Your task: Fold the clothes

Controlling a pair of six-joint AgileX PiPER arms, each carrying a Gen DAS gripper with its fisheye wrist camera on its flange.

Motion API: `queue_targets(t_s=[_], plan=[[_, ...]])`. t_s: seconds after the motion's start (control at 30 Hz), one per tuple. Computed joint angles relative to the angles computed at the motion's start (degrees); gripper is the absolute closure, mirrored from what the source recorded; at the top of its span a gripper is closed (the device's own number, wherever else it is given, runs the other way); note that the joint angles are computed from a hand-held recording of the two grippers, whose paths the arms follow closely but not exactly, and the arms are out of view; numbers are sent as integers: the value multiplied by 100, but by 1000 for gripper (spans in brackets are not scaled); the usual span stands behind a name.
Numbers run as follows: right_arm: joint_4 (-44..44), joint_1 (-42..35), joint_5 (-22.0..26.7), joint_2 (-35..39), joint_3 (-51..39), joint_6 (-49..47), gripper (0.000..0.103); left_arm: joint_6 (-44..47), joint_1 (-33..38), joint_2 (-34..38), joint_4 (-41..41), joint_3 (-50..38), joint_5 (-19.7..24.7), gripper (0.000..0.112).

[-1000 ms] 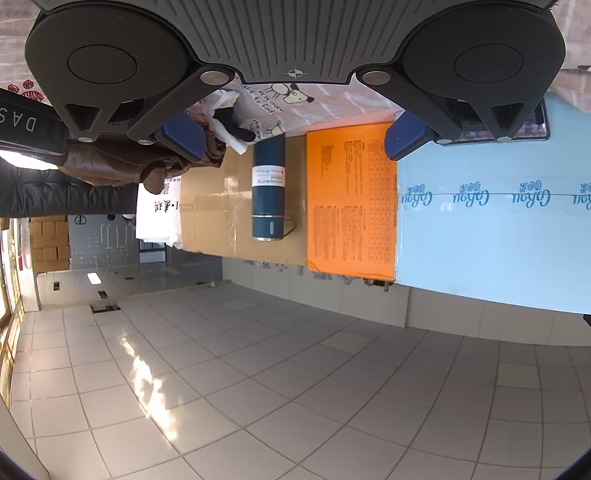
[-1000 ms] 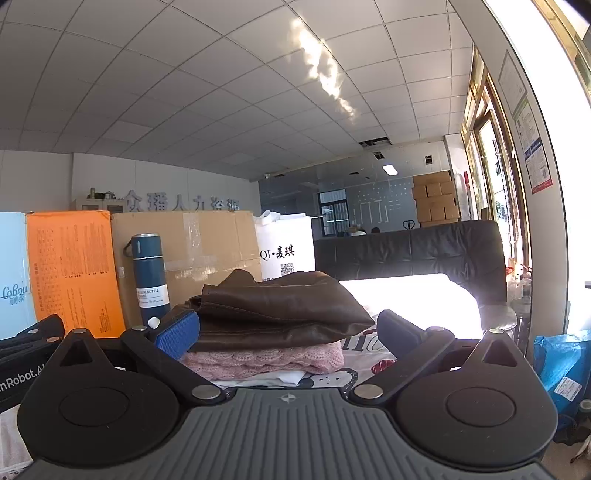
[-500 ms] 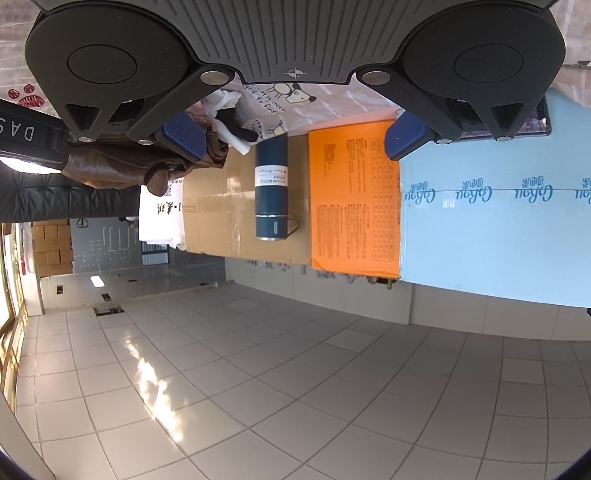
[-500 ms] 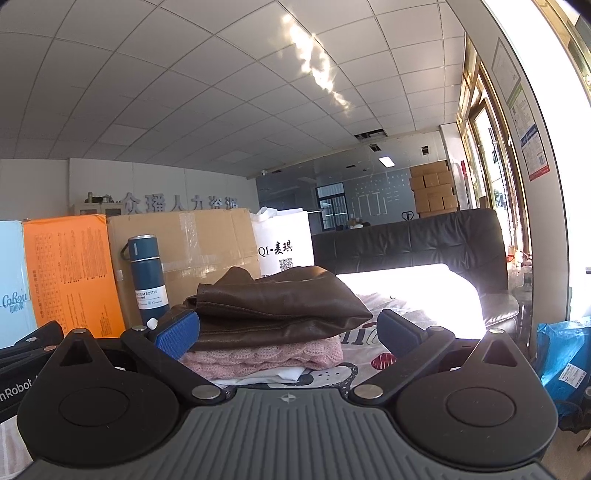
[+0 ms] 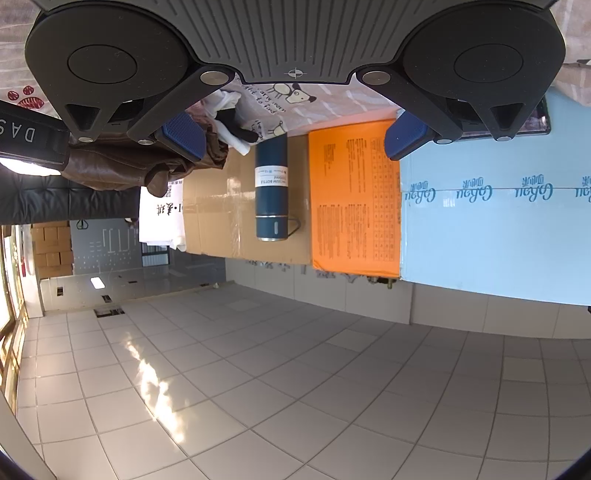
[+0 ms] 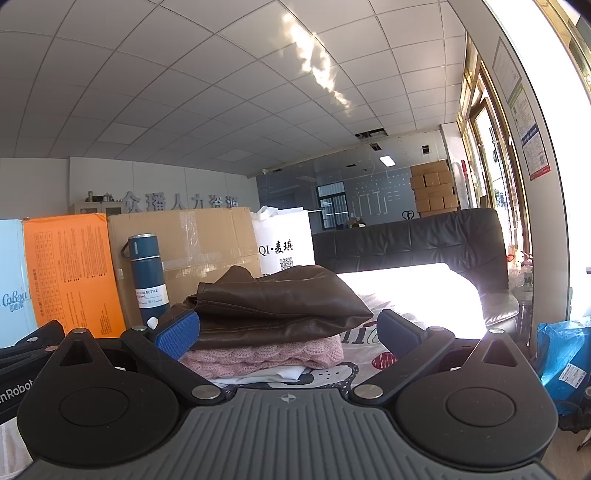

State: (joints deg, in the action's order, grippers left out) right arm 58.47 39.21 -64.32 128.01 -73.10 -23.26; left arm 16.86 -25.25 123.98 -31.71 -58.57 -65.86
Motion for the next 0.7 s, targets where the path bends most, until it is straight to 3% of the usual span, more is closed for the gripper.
queue_targets(t_s=[0.7], plan=[[-107,-64,110,-22,41,170,0,71,-15,10,-27,-32,43,9]])
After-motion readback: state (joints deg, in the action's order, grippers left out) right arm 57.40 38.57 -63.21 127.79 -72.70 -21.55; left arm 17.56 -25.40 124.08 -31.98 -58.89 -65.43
